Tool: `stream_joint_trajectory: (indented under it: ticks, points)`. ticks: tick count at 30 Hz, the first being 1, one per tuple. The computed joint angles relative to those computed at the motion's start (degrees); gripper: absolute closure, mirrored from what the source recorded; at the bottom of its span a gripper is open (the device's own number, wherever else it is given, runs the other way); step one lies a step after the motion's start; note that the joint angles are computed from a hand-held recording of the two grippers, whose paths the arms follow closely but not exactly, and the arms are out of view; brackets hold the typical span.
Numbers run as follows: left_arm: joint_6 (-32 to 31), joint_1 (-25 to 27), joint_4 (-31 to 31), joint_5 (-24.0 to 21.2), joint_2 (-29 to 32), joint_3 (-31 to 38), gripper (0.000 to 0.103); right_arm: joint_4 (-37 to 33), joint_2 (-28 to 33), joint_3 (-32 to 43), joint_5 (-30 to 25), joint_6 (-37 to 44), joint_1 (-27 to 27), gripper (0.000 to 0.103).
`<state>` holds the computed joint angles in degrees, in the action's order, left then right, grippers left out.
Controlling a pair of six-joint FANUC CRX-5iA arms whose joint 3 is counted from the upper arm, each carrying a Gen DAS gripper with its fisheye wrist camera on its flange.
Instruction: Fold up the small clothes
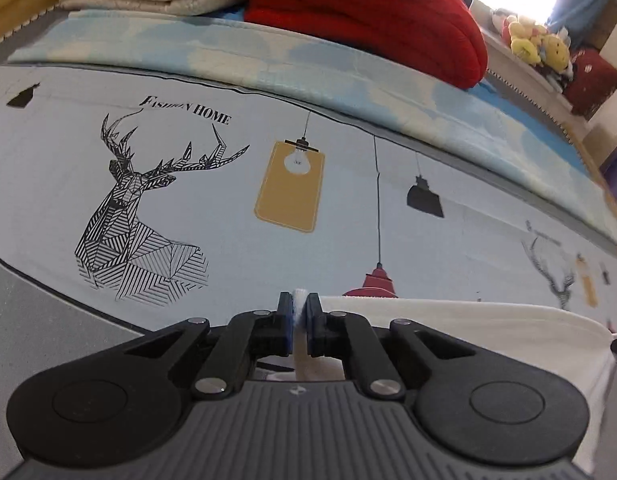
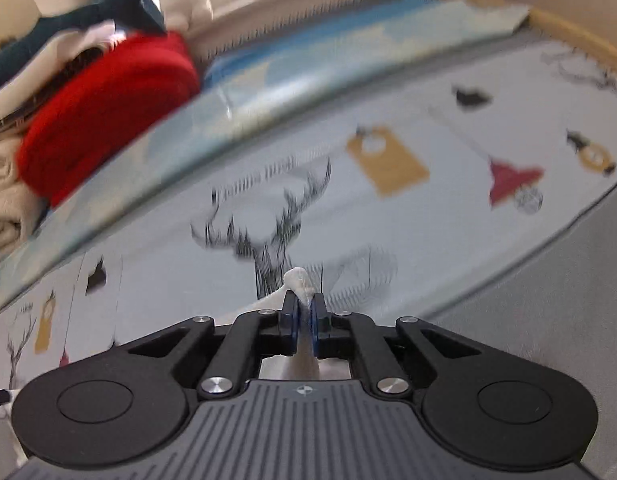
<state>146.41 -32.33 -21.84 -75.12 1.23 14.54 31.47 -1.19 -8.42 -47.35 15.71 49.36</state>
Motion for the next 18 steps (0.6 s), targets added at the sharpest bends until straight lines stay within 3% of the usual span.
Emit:
stream_joint_trajectory:
  ticks: [3, 6, 11, 12, 15, 16, 18]
  points:
    - [-0.6, -0.2, 0.4, -0.7, 1.8, 0.9, 0.097, -4.1, 2.5, 2.7, -3.4, 1.4, -0.6, 0.097]
    - [-0.4, -0.1, 0.3, -1.4, 2.5, 1.3, 0.096, -3.9, 3.6, 3.0, -3.5, 1.6, -0.8, 0.097]
    - [0.8, -0.2, 0.0, -1.3, 1.8, 0.8, 0.096, 0.5, 2.9, 0.6, 0.5, -1.4, -0.4, 0.097]
    - [1.0, -0.3, -0.1, -1.6, 1.8, 1.0, 0.092, 1.0, 2.8, 0.4, 1.0, -1.3, -0.4, 0.097]
    - [4.1, -2.2, -3.8, -5.6, 2.2, 3.7, 0.086, 3.1, 4.1, 2.7, -5.3, -2.2, 0.7, 0.093]
    - [4.6, -2.9, -4.8, -6.3, 2.0, 4.0, 0.086, 4.2, 4.2, 2.9, -7.4, -3.6, 1.0, 0.087]
    - [3.6, -3.6, -4.8, -6.7, 1.3, 3.9, 0.086, 4.5, 2.6, 1.8, -7.6, -5.7, 1.0, 0.086]
